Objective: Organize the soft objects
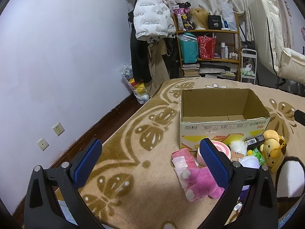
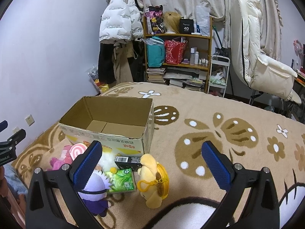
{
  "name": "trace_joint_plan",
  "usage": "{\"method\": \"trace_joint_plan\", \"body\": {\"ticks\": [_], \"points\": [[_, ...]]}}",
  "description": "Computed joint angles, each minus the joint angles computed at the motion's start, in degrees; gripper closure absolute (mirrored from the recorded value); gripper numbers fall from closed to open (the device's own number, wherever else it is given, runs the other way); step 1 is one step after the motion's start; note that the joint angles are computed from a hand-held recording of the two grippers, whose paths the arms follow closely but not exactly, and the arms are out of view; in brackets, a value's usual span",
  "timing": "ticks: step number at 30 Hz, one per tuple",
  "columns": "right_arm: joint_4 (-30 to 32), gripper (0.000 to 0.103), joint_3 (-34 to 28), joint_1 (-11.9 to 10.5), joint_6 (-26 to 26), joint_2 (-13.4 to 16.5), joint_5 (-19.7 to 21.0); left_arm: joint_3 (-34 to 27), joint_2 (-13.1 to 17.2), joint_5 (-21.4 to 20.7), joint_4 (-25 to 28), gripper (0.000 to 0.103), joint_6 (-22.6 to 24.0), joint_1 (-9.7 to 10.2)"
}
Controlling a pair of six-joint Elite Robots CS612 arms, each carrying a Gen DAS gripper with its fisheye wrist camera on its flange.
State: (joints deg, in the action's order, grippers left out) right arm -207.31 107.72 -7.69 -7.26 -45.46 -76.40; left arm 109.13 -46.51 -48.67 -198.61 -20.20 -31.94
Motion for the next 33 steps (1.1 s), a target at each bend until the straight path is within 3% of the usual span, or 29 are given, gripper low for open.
{"method": "trace_joint_plan", "body": {"ticks": [33], "points": [[0.1, 0.000, 0.0, 0.1, 0.1, -0.1, -0.2, -0.4, 0.1, 0.0, 1.3, 0.002, 0.1, -0.20]]}}
